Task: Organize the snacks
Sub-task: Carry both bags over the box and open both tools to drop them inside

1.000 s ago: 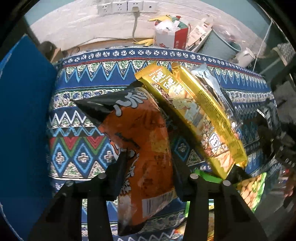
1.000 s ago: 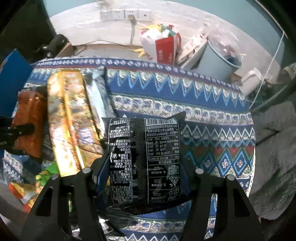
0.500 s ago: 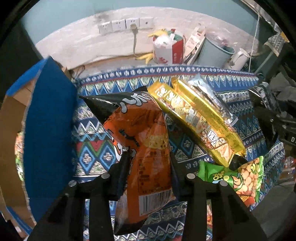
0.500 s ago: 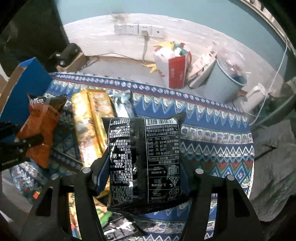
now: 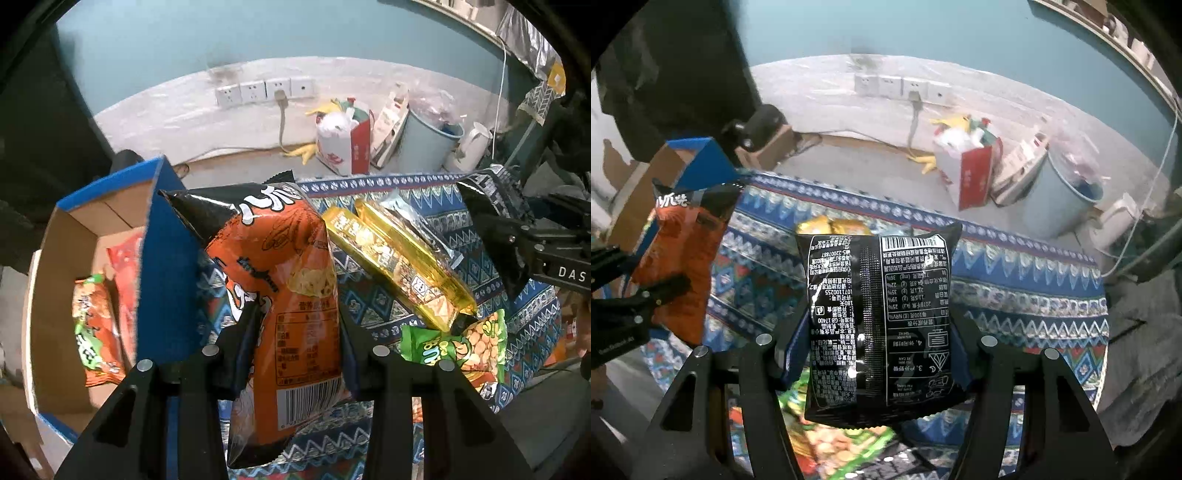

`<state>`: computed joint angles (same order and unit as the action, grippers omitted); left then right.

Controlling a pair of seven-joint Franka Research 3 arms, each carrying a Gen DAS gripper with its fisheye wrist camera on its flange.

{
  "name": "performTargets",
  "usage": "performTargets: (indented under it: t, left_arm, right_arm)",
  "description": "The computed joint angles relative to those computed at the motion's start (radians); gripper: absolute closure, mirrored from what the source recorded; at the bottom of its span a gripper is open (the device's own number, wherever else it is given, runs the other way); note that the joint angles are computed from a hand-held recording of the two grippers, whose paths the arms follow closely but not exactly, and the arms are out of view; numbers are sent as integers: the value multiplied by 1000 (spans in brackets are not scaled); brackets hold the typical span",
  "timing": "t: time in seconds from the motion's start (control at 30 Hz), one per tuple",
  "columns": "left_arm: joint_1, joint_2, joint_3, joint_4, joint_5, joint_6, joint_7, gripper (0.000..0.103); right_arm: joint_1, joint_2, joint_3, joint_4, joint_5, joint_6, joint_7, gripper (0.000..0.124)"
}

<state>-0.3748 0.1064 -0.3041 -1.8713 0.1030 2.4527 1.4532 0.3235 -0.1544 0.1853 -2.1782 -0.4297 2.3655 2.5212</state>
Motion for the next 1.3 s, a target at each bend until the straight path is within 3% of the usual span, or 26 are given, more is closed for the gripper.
performTargets:
  t: [0.8, 1.07, 1.3]
  left_arm:
    - [73, -177, 74, -126, -215, 85, 138, 62]
    - [118, -207, 97, -167, -133, 139, 68, 62]
    - [151, -185, 116, -175, -129, 114, 45, 62]
  right_arm:
    - [136, 238, -40, 296, -34, 31, -52, 62]
    - [193, 334, -73, 421, -21, 21, -90, 62]
    - [242, 429, -100, 549, 2, -1, -136, 62]
